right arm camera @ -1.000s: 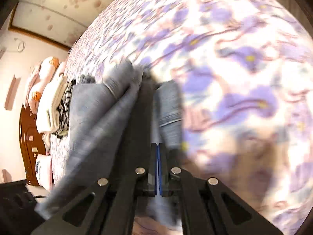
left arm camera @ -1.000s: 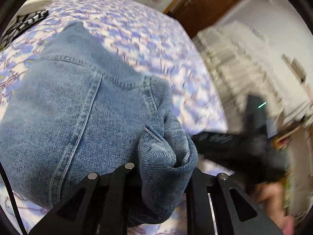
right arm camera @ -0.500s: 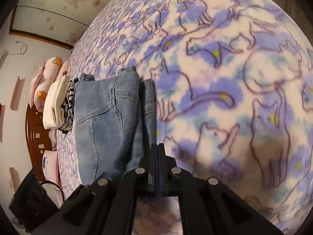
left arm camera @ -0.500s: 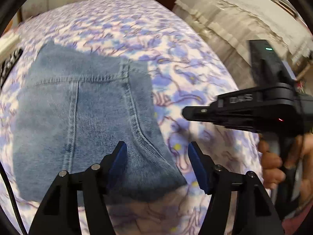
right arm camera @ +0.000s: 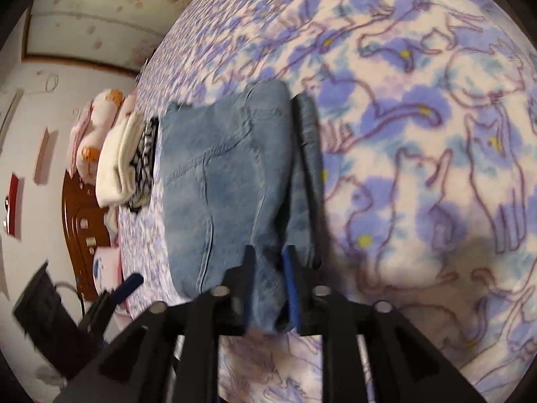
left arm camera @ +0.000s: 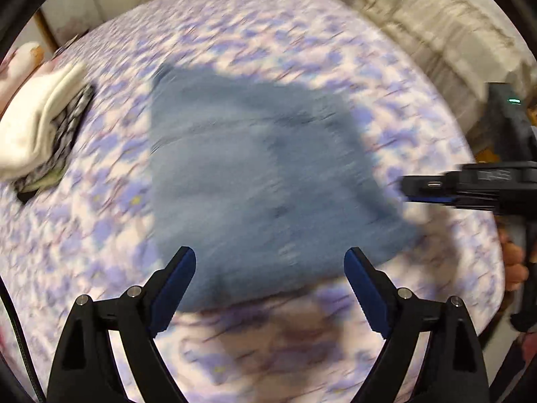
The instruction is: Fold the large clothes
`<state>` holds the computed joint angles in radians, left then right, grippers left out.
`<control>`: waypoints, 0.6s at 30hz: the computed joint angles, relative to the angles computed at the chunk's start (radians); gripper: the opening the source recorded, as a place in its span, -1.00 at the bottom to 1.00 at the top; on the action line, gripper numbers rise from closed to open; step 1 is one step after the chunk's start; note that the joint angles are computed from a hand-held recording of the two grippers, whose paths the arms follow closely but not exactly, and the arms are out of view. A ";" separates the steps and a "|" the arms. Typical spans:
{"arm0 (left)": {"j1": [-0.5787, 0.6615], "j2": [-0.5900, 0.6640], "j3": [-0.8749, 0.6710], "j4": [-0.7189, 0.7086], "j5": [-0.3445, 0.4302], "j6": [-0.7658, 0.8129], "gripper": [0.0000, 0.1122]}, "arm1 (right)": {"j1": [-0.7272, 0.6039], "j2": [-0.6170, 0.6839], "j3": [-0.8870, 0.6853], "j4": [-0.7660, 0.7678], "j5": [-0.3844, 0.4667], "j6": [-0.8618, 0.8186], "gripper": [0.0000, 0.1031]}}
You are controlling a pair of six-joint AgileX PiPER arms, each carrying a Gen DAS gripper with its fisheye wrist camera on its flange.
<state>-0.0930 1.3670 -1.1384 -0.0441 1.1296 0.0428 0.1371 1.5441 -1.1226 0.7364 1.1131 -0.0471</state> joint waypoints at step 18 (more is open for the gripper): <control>0.493 0.239 0.056 -0.221 0.031 0.250 0.59 | 0.277 0.068 -0.096 -0.296 -0.080 0.261 -0.69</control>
